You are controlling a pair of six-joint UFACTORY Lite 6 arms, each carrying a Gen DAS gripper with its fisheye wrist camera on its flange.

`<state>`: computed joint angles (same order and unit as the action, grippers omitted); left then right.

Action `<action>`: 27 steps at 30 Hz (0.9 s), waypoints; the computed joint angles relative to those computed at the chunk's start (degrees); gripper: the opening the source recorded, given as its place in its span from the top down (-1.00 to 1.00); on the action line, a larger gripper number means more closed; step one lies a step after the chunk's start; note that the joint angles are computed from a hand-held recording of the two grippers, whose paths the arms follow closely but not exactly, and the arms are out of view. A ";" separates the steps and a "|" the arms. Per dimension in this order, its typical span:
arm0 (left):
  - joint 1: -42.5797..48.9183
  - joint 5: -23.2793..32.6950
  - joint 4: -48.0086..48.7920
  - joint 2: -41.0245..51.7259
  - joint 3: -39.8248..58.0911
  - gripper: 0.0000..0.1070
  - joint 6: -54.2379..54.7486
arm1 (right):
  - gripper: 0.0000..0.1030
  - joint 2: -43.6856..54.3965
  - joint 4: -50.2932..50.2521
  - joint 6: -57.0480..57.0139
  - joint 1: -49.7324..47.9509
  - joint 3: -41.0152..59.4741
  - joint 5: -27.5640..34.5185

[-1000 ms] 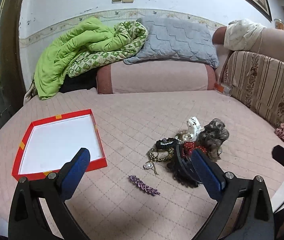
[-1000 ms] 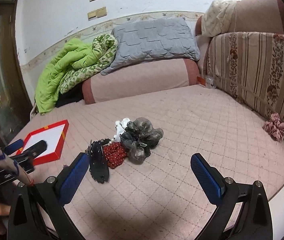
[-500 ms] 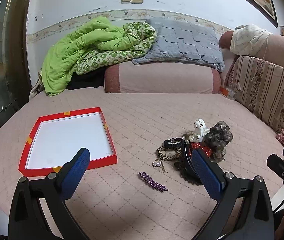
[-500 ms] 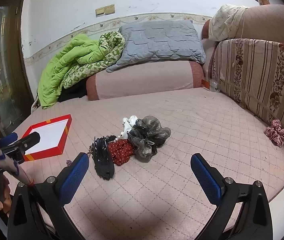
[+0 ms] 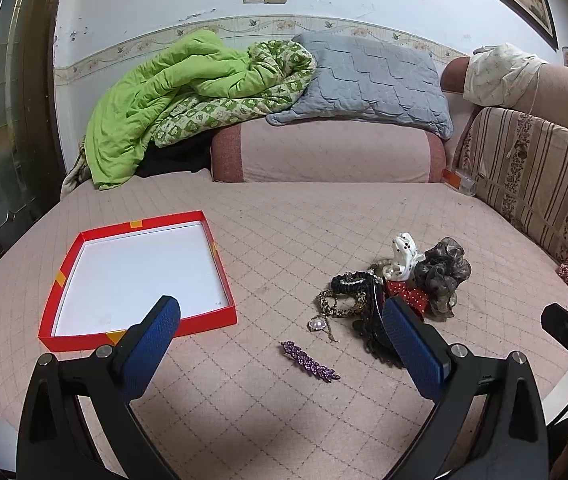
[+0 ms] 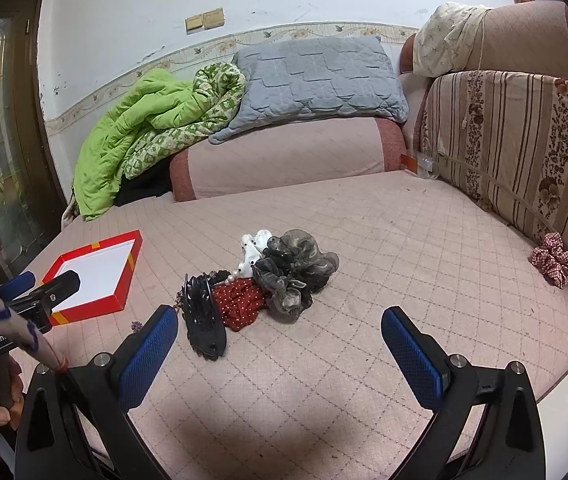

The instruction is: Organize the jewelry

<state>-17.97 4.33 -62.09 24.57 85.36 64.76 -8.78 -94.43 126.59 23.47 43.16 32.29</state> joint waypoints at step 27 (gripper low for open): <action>6.10 19.13 30.91 17.80 23.91 -0.89 -31.05 | -1.00 0.60 -4.47 3.73 -2.72 -0.16 -4.73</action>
<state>-11.87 23.46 -31.18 42.37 109.27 33.71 -8.18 -98.89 130.32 20.75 43.00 27.56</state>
